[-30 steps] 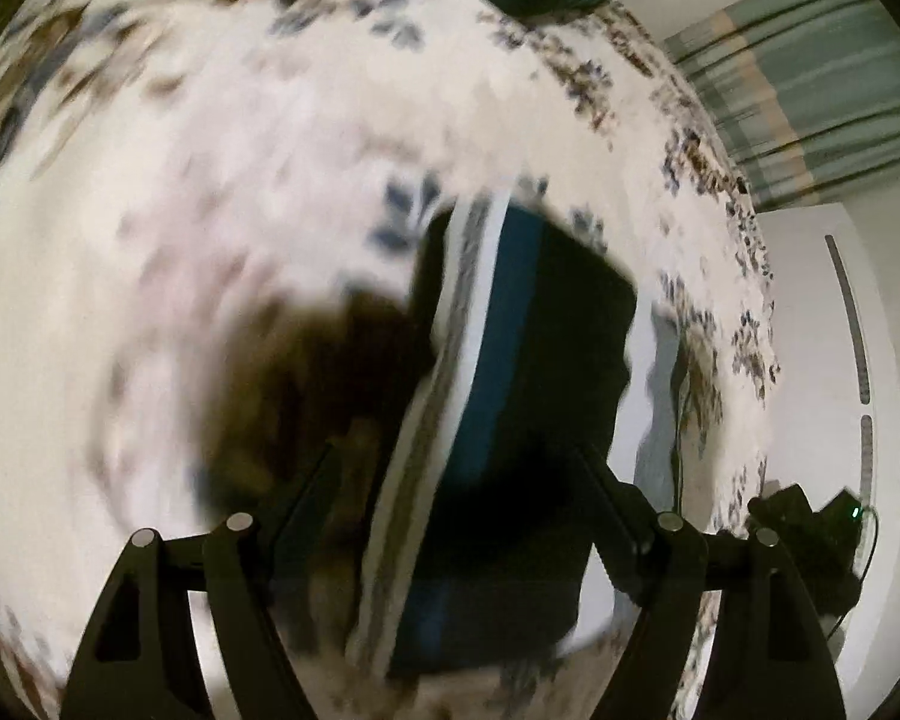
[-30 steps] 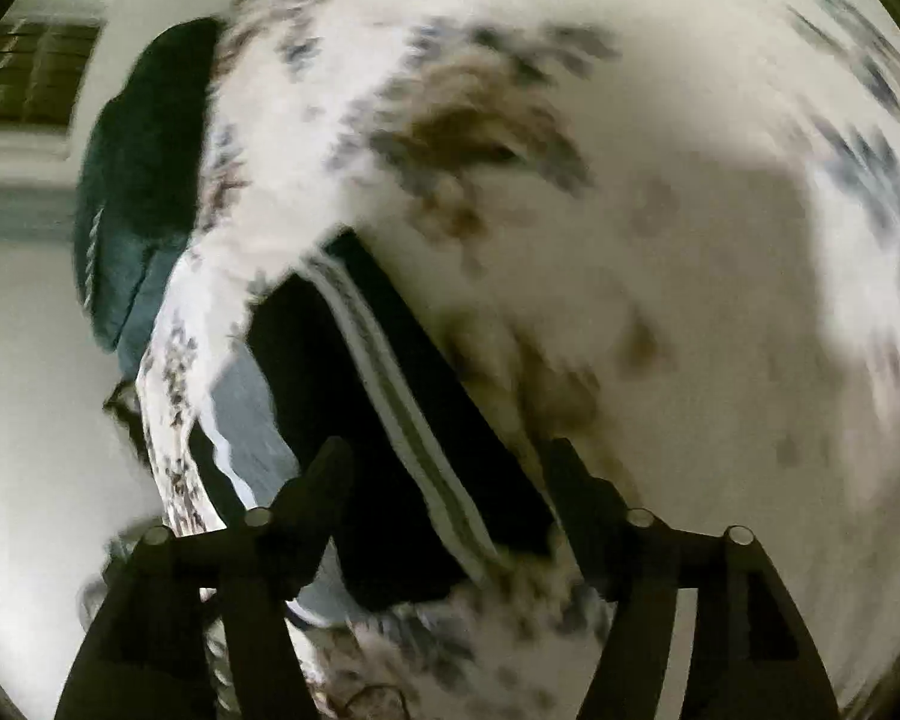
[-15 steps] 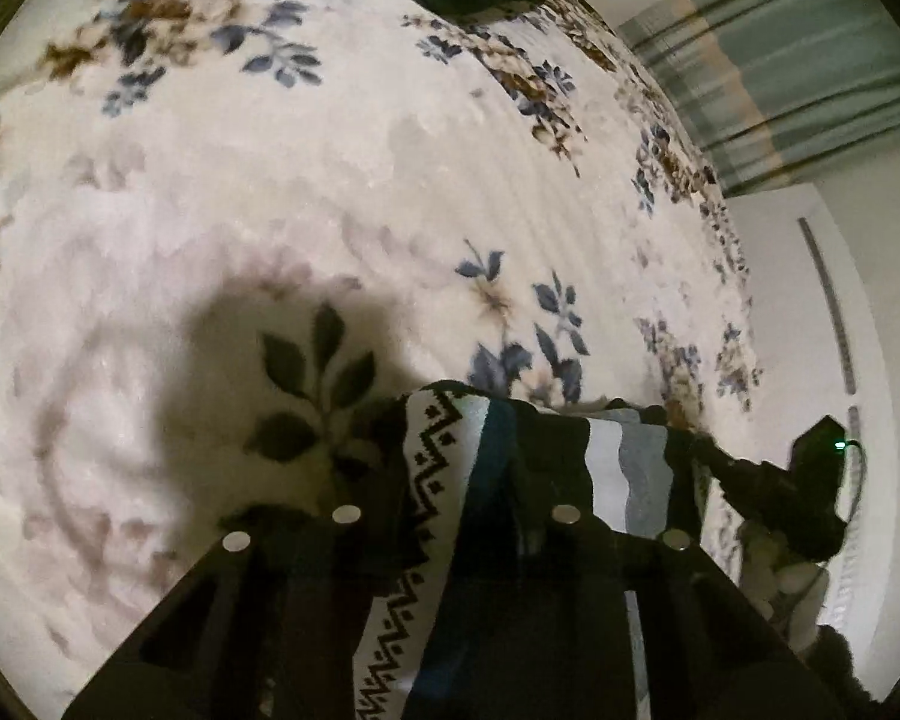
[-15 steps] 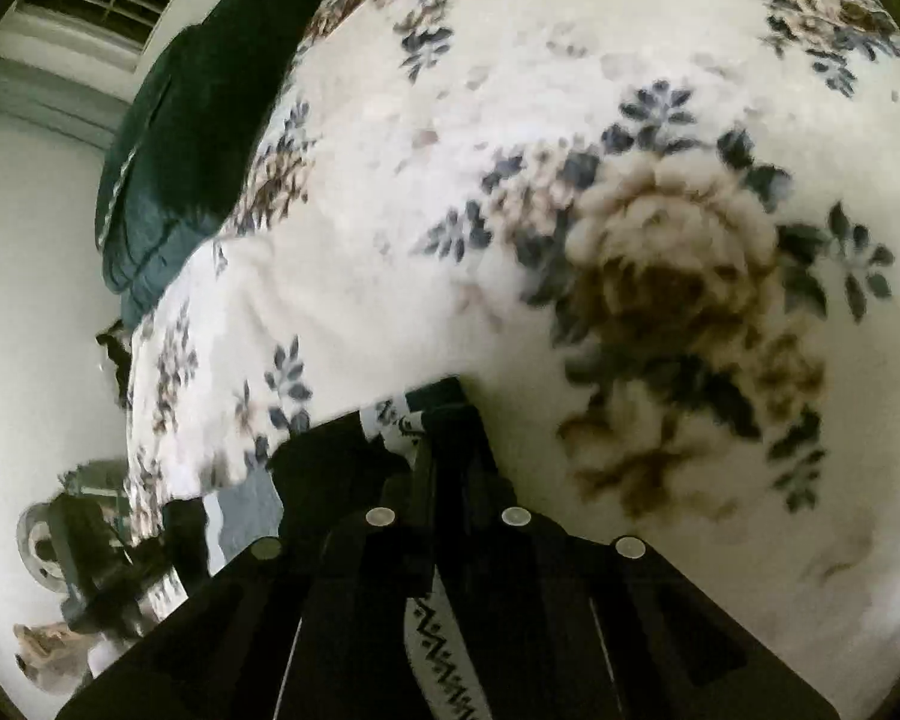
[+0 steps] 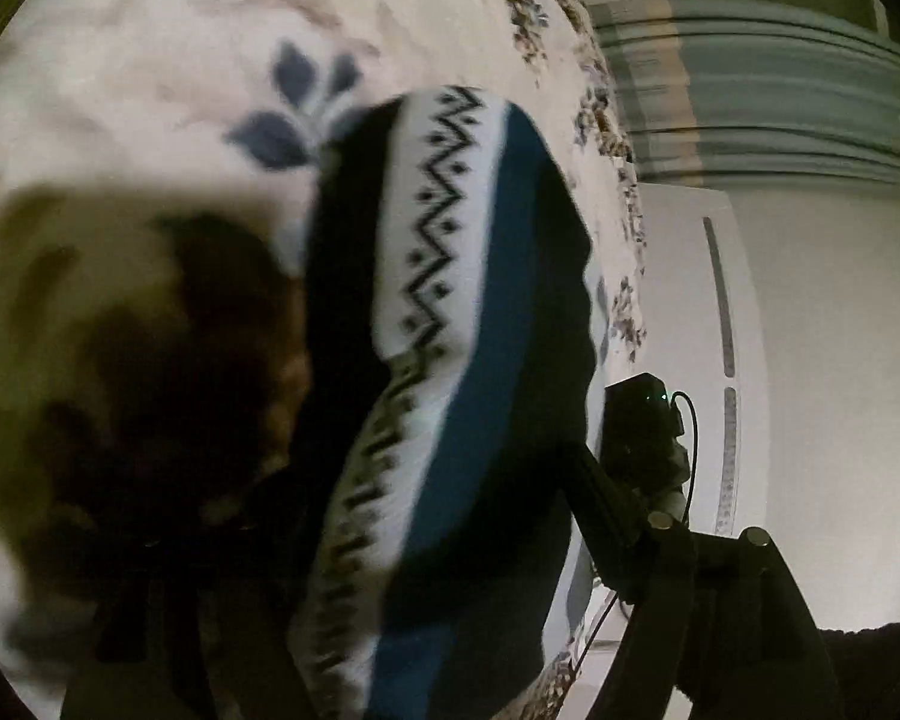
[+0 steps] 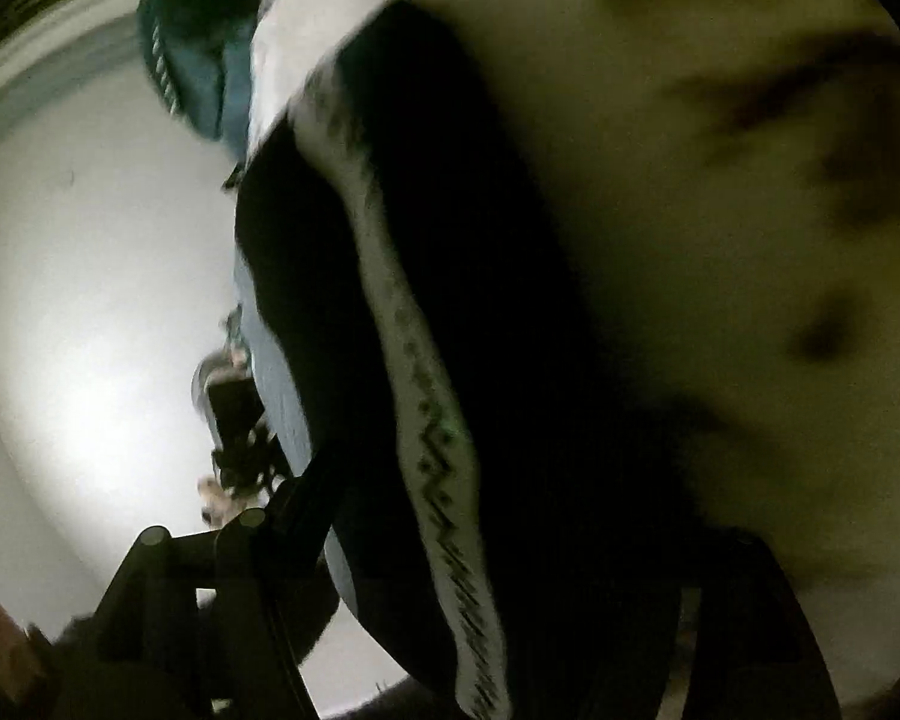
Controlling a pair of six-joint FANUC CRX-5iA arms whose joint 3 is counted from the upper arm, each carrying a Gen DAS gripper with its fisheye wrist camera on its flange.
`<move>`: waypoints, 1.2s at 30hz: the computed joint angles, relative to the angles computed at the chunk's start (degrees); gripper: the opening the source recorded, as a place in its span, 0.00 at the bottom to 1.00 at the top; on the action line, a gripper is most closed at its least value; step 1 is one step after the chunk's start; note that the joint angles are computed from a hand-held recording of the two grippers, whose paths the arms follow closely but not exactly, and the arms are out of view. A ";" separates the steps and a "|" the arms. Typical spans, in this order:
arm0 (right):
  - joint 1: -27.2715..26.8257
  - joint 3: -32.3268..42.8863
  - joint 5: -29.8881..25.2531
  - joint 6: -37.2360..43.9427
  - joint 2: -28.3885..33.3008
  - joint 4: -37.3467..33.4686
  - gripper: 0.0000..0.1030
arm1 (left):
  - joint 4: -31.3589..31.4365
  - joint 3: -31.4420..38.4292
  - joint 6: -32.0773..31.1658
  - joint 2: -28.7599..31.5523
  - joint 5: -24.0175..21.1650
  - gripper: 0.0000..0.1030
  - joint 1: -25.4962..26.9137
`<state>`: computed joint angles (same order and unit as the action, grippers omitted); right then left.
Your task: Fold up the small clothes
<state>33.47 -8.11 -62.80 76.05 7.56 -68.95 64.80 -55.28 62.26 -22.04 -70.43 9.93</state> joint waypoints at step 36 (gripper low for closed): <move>-3.54 38.68 -2.18 -23.32 20.17 39.30 0.40 | -17.88 70.47 10.88 54.62 2.05 0.45 -12.75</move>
